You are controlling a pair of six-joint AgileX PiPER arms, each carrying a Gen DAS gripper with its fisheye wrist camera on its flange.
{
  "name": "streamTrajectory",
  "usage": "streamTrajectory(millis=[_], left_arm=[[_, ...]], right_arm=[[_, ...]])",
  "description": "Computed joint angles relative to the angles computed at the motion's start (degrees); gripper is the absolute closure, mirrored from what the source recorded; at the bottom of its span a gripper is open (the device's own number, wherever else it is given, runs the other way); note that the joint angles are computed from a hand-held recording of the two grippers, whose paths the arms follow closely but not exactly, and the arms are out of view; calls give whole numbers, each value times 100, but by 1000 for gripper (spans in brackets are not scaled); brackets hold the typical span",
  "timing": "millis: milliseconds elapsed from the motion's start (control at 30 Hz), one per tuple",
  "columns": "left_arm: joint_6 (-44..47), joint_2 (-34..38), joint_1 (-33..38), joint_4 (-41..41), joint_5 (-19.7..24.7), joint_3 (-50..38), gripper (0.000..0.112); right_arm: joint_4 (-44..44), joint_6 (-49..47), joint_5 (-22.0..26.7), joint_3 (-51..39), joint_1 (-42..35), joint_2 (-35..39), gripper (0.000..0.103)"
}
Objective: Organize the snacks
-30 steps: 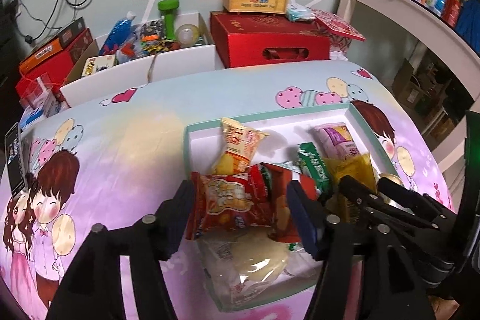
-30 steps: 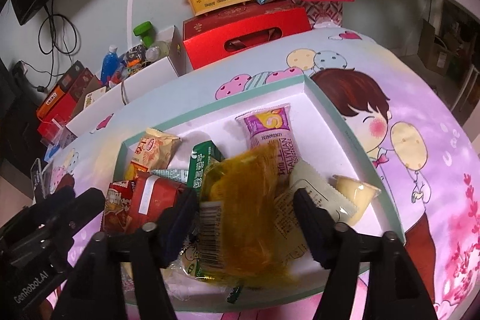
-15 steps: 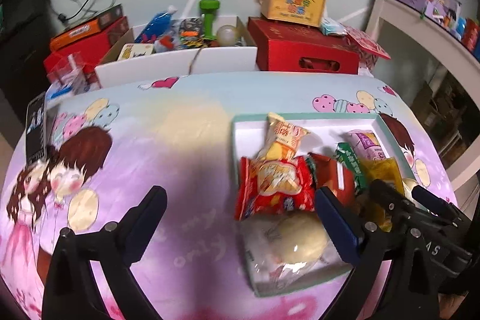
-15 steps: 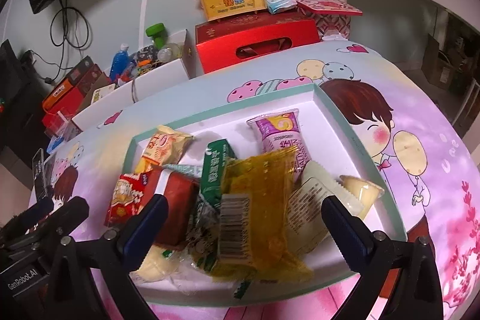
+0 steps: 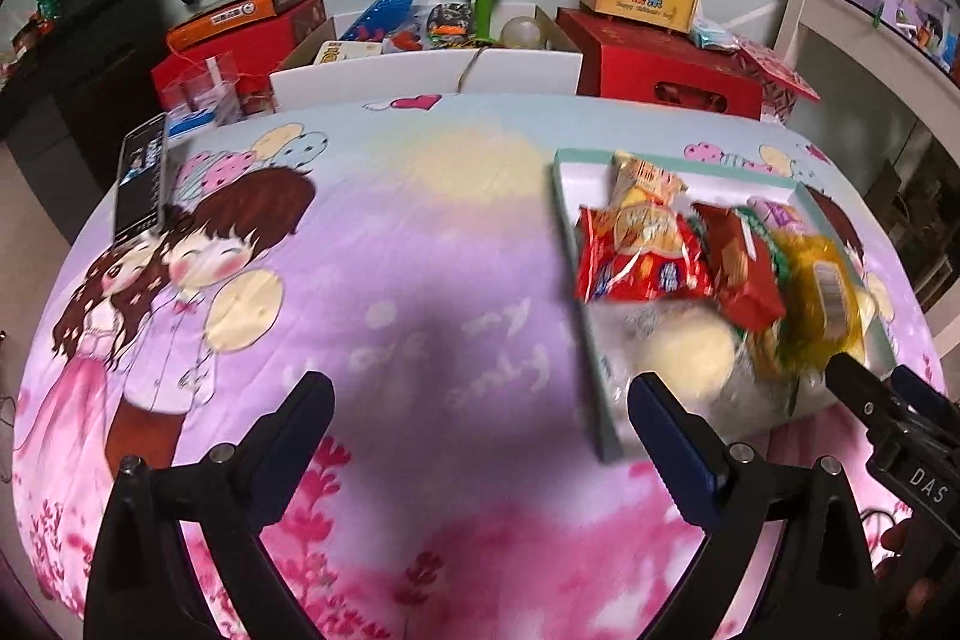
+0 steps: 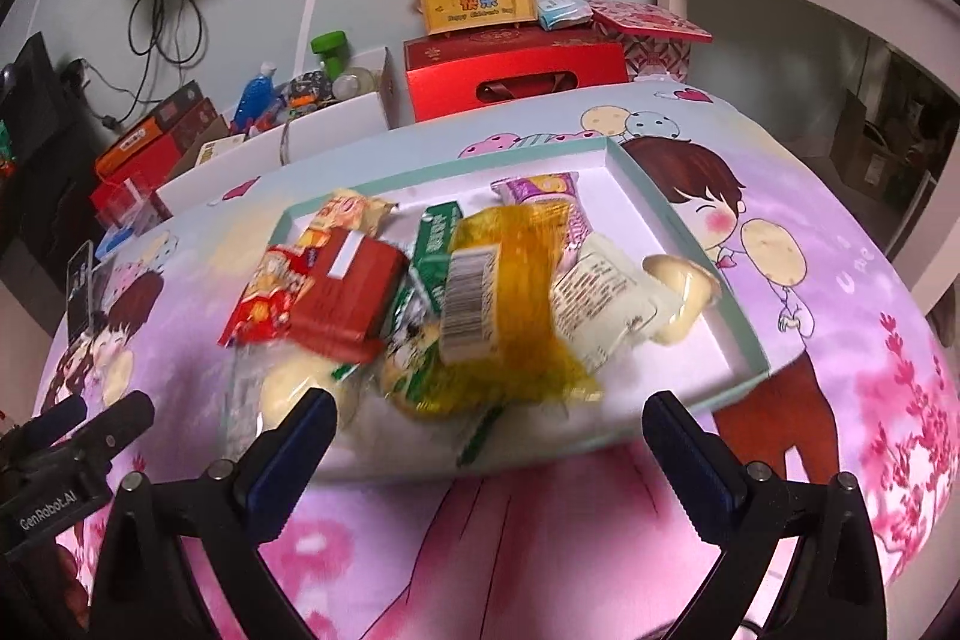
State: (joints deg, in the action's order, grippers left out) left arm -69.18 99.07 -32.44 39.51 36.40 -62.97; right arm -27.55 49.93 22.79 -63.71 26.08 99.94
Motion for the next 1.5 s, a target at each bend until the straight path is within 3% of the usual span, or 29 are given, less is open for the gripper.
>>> streamTrajectory(millis=[367,433,1000,1500], left_arm=[[-403,-151,-282,216,531,263,14],[-376,-169,-252,169,463,295,14],[161,174,-213,-220,763,-36,14],[236,106,-38,-560,475,74,14]], right_arm=[[-569,512,11,259,417,-127,0],[-635,570,16,259,437,-112,0],[216,-360,30,168,280,70,0],[158,-363,61,198,301,11,0]])
